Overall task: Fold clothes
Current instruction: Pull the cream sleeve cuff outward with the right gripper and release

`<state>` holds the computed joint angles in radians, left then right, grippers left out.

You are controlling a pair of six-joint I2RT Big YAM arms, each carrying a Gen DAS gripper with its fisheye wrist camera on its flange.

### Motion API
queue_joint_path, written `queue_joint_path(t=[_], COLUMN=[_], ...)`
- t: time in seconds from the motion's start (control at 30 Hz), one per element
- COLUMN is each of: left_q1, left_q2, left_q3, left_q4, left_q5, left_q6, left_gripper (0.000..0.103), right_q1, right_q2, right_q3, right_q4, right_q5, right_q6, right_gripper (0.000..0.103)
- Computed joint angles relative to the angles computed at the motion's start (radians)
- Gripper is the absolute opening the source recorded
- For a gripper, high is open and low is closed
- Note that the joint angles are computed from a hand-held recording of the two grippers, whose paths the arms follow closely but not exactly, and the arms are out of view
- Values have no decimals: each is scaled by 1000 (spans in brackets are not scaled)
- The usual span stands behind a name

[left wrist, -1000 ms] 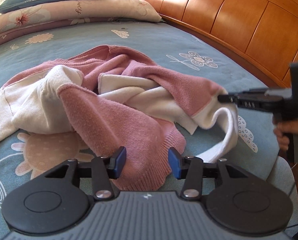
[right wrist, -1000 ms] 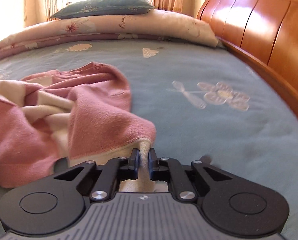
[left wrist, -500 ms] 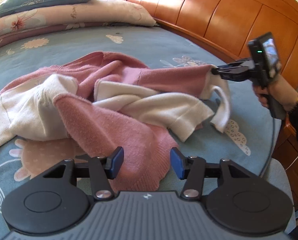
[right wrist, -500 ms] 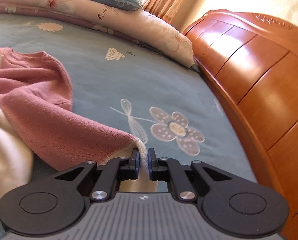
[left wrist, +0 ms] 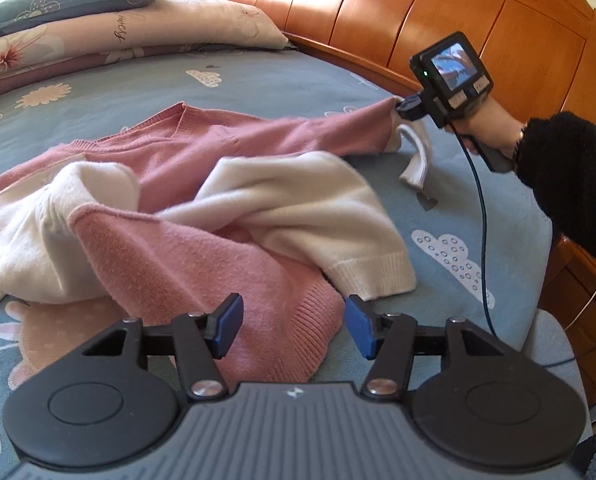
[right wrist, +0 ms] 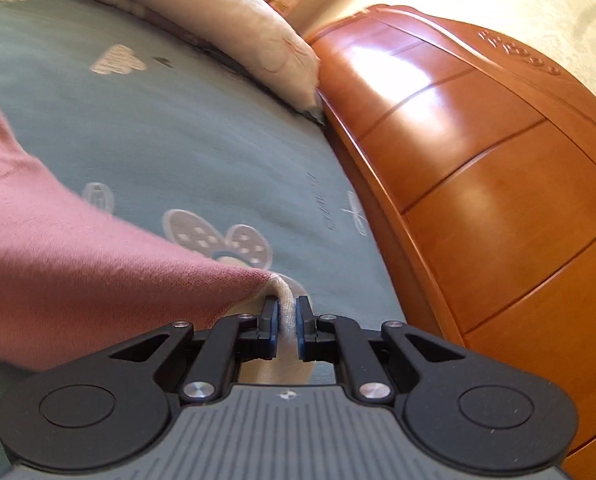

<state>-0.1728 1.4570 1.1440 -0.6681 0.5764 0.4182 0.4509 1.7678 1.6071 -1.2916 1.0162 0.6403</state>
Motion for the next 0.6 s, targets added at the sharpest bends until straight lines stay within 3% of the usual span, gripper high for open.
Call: queue_joint_path(t=[0.03,0.13,0.33,0.47,0.6], left_q1=[-1,-3,-4,-8,-17], left_q2=[7,23,35,31,27], left_q3=[4,11,14,7,3], left_q4=[-1,0,1,11,15], left_q5=[0,-5,-8,-15,-20], left_q6=[1,0,13,11,1], left_gripper=[56,57,61,62,63], right_q1=[-16,-47,-53,-44,-37], right_q2=[1,-38,-205,-305,-375], right_q3=[-3,-63,-235,-317,-387], right_q4=[11,148,346,366,398], right_q5=[-8,-107,-238,-311,-437], right_q6=[7,-43,42,123,205], right_gripper=[11,16,52,54,58])
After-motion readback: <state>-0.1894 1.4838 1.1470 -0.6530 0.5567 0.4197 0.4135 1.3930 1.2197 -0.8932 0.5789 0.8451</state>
